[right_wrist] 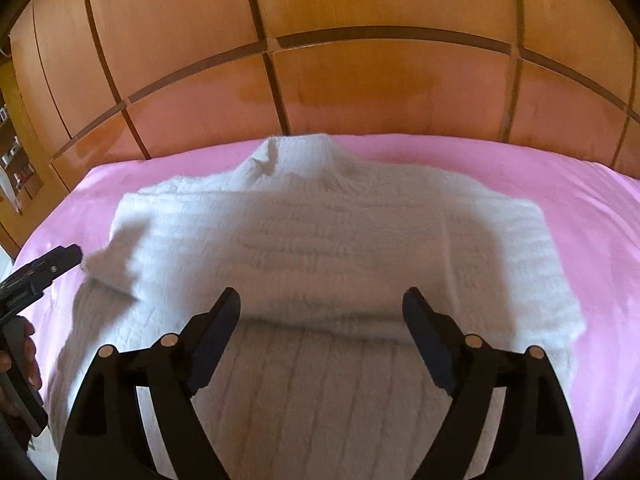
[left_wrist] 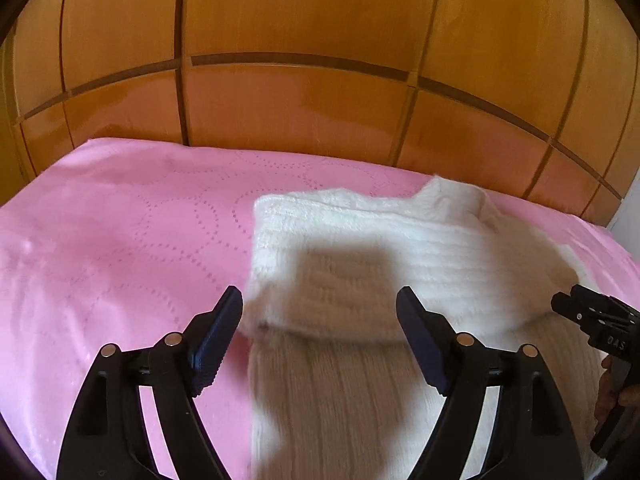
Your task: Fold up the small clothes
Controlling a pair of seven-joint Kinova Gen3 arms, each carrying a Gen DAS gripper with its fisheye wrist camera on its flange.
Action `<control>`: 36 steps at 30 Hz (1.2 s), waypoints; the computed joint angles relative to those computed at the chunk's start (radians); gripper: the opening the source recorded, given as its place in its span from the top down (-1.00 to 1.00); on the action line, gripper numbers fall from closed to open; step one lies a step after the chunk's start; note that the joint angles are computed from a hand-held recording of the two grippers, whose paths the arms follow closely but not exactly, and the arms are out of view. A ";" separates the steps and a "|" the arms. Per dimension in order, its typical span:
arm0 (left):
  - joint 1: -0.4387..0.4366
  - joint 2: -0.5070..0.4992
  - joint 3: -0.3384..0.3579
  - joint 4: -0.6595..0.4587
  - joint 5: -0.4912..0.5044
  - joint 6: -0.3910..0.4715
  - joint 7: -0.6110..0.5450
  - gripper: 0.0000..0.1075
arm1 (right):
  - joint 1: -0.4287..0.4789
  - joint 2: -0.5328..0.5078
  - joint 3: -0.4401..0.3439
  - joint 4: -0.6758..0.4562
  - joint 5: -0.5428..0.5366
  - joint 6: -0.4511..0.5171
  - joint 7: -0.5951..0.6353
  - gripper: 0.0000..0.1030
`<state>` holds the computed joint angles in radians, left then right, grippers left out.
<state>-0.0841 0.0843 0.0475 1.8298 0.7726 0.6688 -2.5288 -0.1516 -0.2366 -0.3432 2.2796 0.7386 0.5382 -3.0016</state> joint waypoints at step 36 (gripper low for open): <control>-0.280 -0.048 -0.231 0.174 0.021 0.584 -0.437 -0.46 | -0.092 -0.535 -0.039 0.134 -0.611 0.430 0.261 -0.68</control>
<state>-0.3639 0.0359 -0.1835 2.0040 0.7940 1.2528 -2.9658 -0.2436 -0.7719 -0.3821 2.4132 0.1274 0.9681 -2.7410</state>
